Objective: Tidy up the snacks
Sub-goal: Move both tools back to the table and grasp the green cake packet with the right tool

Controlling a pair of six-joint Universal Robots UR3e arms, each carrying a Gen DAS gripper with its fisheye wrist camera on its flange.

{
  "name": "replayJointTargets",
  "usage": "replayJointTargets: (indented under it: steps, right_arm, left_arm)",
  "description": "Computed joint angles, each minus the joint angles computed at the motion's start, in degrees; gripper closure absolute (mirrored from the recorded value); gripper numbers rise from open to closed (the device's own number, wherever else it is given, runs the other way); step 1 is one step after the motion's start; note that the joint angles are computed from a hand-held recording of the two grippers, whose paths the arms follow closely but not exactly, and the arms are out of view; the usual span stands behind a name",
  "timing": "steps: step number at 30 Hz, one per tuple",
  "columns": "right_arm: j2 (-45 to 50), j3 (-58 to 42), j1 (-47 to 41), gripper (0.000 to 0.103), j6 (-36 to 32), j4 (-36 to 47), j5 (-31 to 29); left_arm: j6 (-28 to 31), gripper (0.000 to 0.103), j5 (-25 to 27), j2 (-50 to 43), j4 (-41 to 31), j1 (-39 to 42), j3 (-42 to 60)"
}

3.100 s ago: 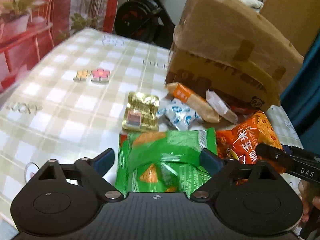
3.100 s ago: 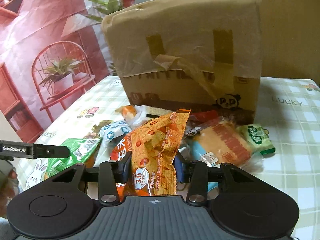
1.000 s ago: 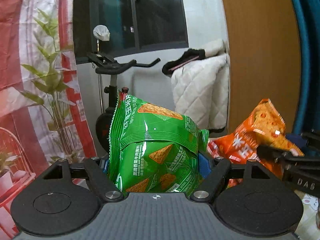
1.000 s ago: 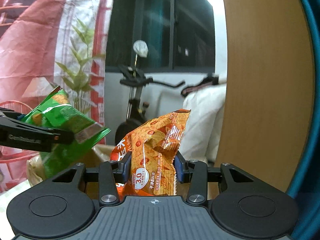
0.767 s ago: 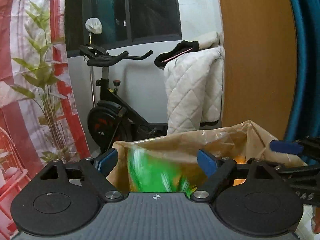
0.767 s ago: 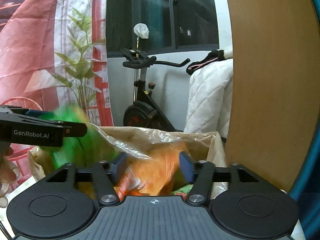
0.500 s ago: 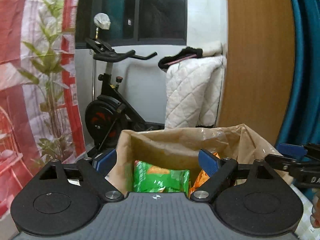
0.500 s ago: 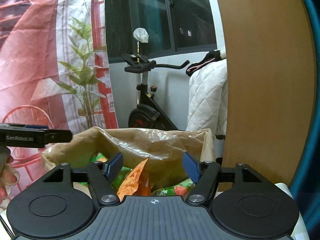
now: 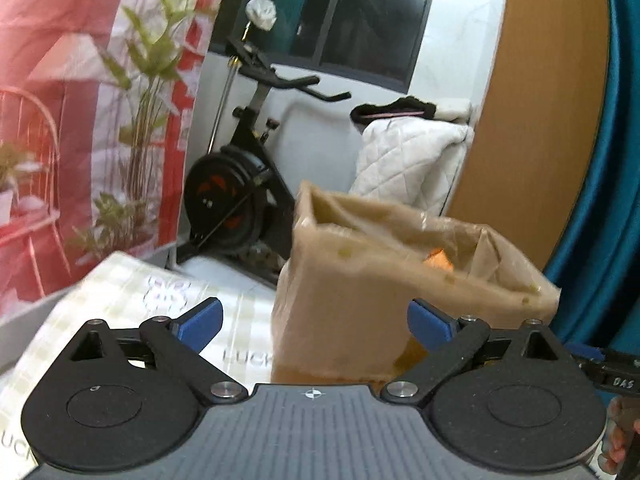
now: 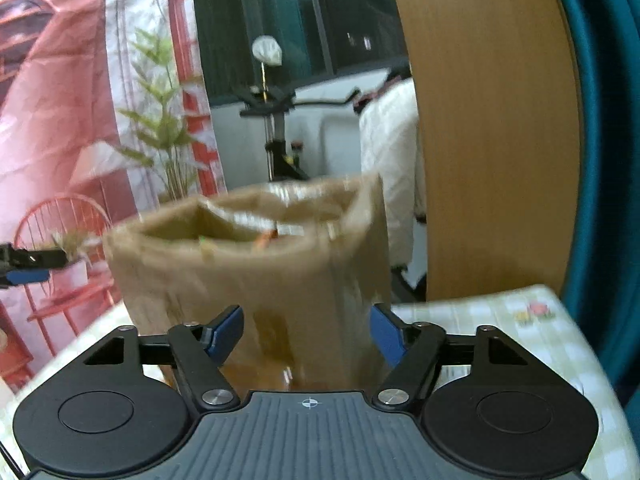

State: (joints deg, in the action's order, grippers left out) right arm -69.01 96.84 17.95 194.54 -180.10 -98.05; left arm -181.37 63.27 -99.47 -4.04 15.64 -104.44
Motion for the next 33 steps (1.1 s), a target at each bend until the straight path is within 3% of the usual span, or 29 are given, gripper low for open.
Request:
replayJointTargets:
  steps: [8, 14, 17, 21, 33]
  right_arm:
    - [1.51, 6.68, 0.13, 0.057, 0.33, -2.28, -1.68]
    - [5.44, 6.32, 0.32, 0.066, -0.74, -1.59, -2.1]
    - [6.91, 5.41, -0.42, 0.068, -0.84, -0.29, -0.84]
    - [8.14, 5.05, -1.94, 0.068, -0.23, 0.38, 0.51]
    - [10.89, 2.38, -4.62, 0.067, -5.05, 4.98, 7.42]
  left_arm:
    - [3.34, 0.004, 4.03, 2.76, -4.5, 2.46, -4.7]
    - [5.25, 0.006, 6.22, 2.41, -7.1, 2.54, -4.82]
    - [6.85, 0.012, 6.31, 1.73, -9.57, 1.54, -3.49]
    - [8.63, 0.017, 10.14, 0.73, -8.99, -2.11, -3.07]
    - [10.48, 0.037, 10.54, -6.09, -10.0, -9.85, 3.36]
